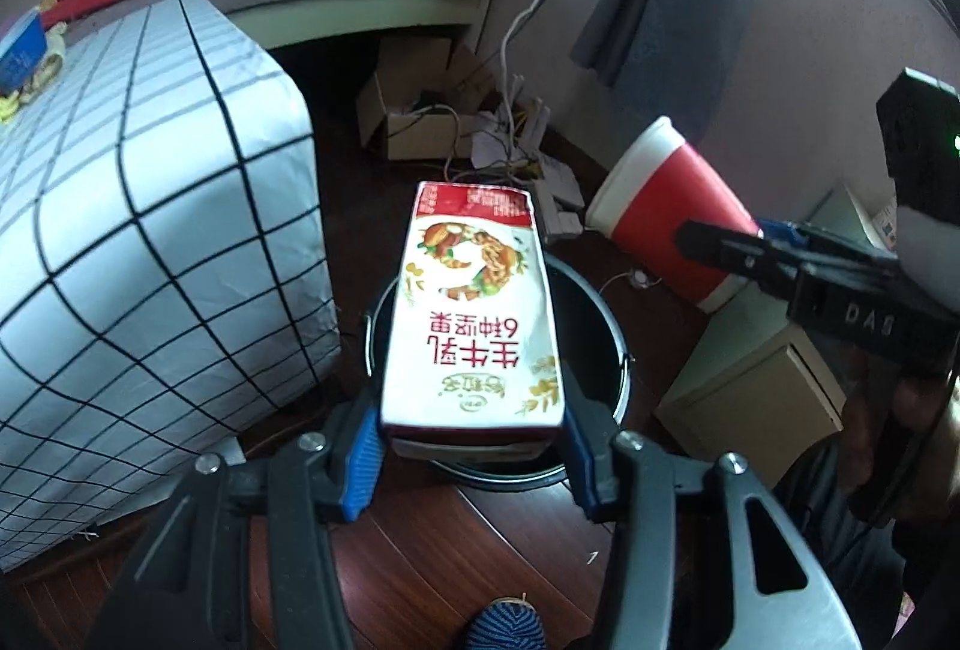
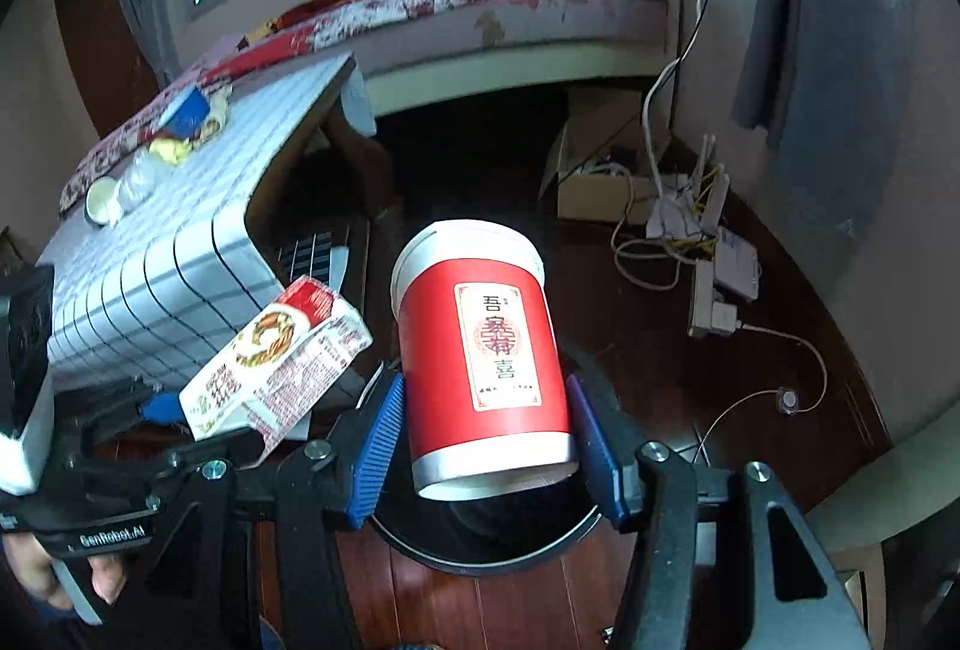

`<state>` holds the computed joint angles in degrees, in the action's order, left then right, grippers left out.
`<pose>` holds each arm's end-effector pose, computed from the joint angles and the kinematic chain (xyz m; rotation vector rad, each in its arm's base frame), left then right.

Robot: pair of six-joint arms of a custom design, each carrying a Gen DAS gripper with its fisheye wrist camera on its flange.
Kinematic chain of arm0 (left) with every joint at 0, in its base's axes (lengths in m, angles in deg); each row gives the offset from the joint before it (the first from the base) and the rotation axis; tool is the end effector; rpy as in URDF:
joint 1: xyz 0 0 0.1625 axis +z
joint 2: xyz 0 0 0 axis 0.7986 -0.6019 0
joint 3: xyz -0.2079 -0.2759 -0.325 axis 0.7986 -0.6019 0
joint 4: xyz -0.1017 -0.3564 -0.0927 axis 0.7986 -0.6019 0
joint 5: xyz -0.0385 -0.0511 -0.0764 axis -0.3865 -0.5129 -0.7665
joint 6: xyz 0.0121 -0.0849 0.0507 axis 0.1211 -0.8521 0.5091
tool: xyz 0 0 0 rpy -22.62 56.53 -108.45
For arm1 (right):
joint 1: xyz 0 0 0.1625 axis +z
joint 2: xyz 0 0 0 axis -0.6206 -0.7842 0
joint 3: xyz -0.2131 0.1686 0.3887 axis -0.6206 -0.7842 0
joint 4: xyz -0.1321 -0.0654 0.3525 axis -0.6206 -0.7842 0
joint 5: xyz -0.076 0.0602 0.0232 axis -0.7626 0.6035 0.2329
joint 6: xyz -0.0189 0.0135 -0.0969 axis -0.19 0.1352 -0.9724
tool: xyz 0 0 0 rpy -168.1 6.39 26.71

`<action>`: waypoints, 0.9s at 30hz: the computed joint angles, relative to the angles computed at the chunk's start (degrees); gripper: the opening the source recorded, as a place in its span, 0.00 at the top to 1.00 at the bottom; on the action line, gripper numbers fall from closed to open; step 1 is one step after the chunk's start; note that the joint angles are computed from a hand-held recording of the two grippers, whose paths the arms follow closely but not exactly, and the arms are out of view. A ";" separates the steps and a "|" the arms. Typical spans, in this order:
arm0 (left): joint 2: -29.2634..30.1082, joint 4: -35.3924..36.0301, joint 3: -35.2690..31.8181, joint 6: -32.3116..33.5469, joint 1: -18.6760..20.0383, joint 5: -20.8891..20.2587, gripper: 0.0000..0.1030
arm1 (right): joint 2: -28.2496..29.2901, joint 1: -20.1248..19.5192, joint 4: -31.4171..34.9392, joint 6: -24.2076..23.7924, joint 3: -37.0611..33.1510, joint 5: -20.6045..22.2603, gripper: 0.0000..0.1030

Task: Collect trash
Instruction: 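Carry carton and red cup over the bin and release both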

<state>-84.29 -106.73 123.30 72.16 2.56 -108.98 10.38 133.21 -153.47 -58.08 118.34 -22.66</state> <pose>-0.2341 -0.6741 0.1352 0.5462 2.5654 -0.6495 0.1555 -0.6978 0.2153 0.6451 -2.4456 0.7325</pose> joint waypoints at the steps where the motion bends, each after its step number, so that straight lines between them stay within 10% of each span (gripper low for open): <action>1: 0.29 0.67 -0.53 -0.08 0.18 -0.44 0.50 | 0.19 -0.27 0.47 -0.18 -0.30 0.01 0.44; 7: 1.85 2.66 -3.00 -0.55 1.51 -3.22 0.44 | 1.43 -2.06 8.16 0.20 -3.67 2.04 0.41; 9: 2.31 1.66 -3.32 -1.59 2.33 -3.95 0.00 | 2.60 -2.50 9.08 0.74 -4.90 -0.27 0.23; 11: 2.69 1.85 -3.14 -4.34 2.89 -1.95 0.00 | 3.43 -2.94 6.30 1.97 -4.69 -3.00 0.04; 18: 4.23 1.44 -1.28 -8.67 2.51 10.03 0.00 | 5.22 -2.98 7.62 4.23 -6.07 -10.47 0.01; 27: 4.68 0.14 -0.88 -7.76 1.55 13.82 0.00 | 6.43 -1.87 6.67 1.84 -6.46 -12.89 0.01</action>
